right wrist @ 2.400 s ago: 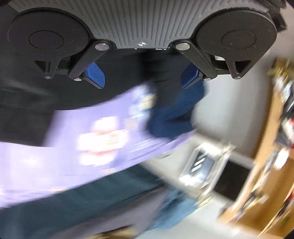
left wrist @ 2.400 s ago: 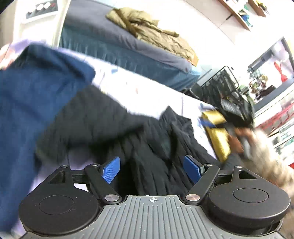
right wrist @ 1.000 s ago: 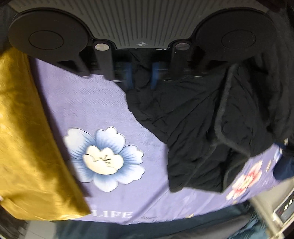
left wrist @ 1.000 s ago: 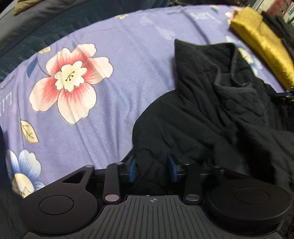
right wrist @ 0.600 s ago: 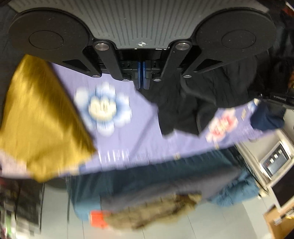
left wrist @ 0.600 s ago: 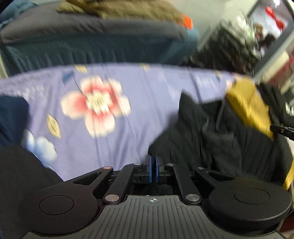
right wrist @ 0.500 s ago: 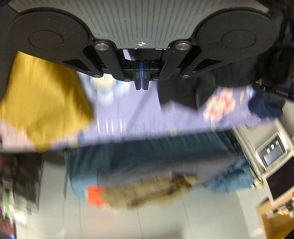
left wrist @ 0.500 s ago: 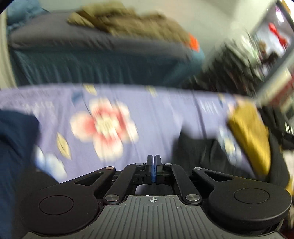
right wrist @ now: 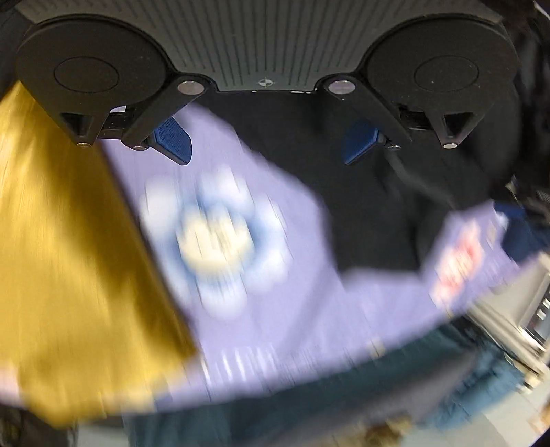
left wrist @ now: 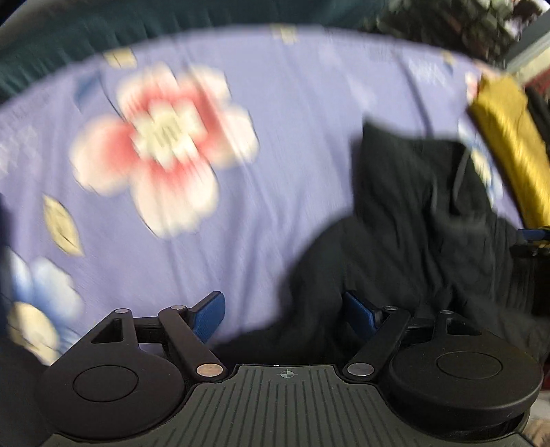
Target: Fold large clothes
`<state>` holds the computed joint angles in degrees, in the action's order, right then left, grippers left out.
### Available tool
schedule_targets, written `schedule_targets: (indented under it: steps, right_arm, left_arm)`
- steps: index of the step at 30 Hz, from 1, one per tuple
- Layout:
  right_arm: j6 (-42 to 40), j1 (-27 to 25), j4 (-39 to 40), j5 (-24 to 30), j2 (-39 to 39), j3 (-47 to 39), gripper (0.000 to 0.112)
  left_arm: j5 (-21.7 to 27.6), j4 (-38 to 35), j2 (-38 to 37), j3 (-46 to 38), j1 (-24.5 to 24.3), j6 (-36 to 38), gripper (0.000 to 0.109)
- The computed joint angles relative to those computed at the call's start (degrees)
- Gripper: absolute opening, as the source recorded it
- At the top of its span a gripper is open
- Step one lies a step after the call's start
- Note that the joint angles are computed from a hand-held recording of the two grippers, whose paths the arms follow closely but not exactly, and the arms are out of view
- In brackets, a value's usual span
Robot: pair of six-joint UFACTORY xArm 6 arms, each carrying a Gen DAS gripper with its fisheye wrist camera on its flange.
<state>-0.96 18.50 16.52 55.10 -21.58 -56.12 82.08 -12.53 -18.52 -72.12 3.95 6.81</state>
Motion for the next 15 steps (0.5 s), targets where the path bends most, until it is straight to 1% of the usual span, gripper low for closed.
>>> schedule_targets:
  steps: [1, 2, 3, 4, 5, 6, 7, 8, 9, 10, 13, 15]
  right_arm:
    - [0.1, -0.1, -0.1, 2.0, -1.0, 1.9, 0.089]
    - [-1.1, -0.3, 0.5, 2.9, -2.5, 4.4, 0.085]
    - [-1.8, 0.5, -0.2, 1.5, -5.0, 7.0, 0.081]
    - [-1.5, 1.9, -2.4, -0.5, -8.0, 9.4, 0.067]
    - [-0.7, 3.2, -4.3, -0.5, -9.6, 10.4, 0.046]
    - [0.4, 4.5, -5.8, 0.0, -11.4, 11.2, 0.036]
    - [0.8, 5.2, -6.3, 0.0, -13.0, 12.0, 0.017]
    - [0.9, 5.5, -6.5, 0.3, -14.2, 12.2, 0.012]
    - [2.1, 6.0, -6.6, 0.4, -15.5, 12.4, 0.011]
    - [2.9, 5.5, -6.0, 0.7, -16.8, 12.5, 0.010]
    - [6.8, 4.9, -3.6, 0.8, -18.9, 11.0, 0.008]
    - [8.4, 5.0, -3.0, 0.4, -19.6, 9.2, 0.008]
  left_arm:
    - [0.5, 0.6, -0.3, 1.0, -0.9, -0.3, 0.103]
    - [-0.7, 2.3, -1.7, 2.6, -2.3, -0.2, 0.103]
    - [-2.6, 4.4, -3.6, 4.5, -3.9, 0.6, 0.103]
    - [-3.4, 5.7, -4.9, 5.7, -5.0, 1.2, 0.103]
    - [-3.8, 6.0, -6.0, 6.7, -5.5, 1.7, 0.103]
    - [-3.6, 5.5, -6.8, 7.3, -5.4, 1.5, 0.101]
    - [-3.0, 4.3, -7.5, 7.5, -4.7, 1.1, 0.085]
    - [-2.9, 3.1, -8.4, 7.9, -4.0, 0.8, 0.078]
    - [-3.2, 2.5, -9.6, 8.4, -3.7, 0.7, 0.065]
    - [-3.6, 2.0, -11.1, 8.9, -3.4, 1.0, 0.059]
    - [-3.5, -1.2, -15.0, 8.8, -0.6, 0.3, 0.050]
    - [-3.9, -3.5, -17.2, 7.9, 1.8, -1.9, 0.047]
